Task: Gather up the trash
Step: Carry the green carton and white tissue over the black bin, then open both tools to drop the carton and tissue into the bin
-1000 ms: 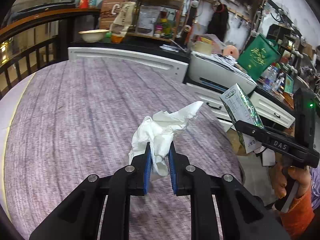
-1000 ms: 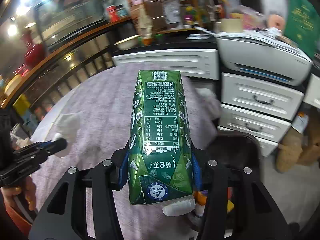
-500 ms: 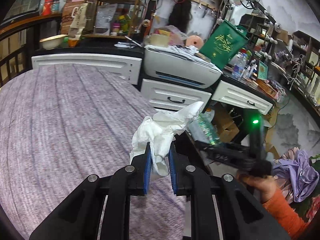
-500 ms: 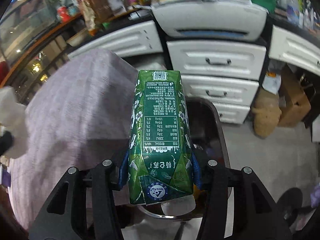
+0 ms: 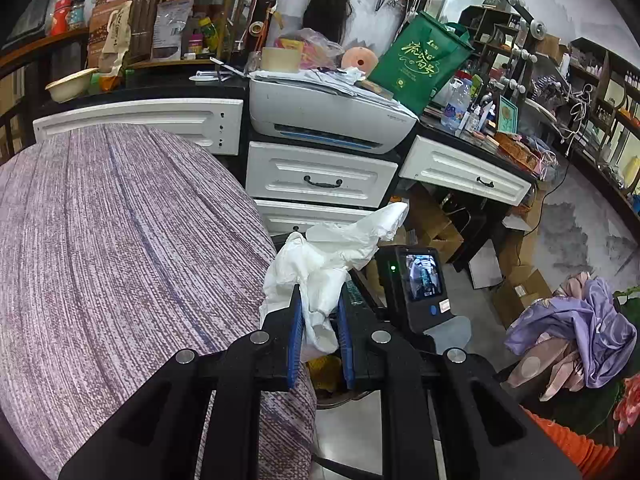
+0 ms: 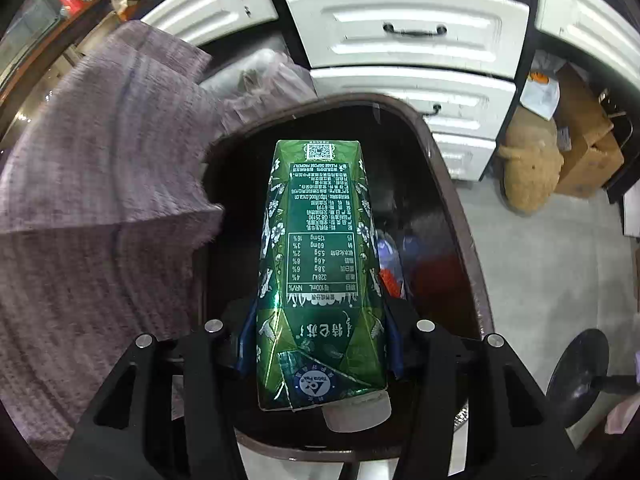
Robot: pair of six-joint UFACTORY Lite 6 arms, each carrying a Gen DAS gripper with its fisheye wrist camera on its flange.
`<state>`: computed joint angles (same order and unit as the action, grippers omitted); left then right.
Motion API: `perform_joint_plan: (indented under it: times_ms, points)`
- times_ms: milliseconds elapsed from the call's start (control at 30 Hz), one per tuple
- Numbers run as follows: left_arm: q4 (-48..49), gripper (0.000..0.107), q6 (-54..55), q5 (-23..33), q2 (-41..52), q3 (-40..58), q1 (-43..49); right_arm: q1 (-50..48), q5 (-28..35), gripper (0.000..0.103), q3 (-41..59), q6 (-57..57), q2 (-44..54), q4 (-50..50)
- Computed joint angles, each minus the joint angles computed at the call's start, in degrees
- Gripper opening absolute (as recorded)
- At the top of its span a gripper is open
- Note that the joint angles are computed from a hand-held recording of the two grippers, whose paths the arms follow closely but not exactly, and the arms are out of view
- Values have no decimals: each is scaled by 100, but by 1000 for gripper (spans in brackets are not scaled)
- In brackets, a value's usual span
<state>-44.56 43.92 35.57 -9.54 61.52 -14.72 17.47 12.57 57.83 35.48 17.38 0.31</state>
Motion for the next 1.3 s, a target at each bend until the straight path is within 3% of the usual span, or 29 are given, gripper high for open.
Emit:
perform_joint_plan:
  times_ms: [167,333,667,1133,1200,1300]
  points:
    - [49,16,-85,-32,103,26,-134,-71,-203,68,-144,-380,40,522]
    - [173,16,-249,-121,190,59,-350,-79,-243,68,-468,257,-417,-54]
    - [658,17,-843,-579,919,293,-1283,-603,-88,68,-2007,1860,-2260,-1538]
    - [1984,17,-2479,-926,2550,1050,-2197,-1833,145,69,-3441,-717,-3979,637]
    - [2138,22,-2652,-985,2733,1134,-2268,-1960,212,69,-3545,-1075,-4140,925]
    - [2374,58,-2841,-1147,2868,1151,-2367,-2031,313,69,-3646,-1280,-4337,1075]
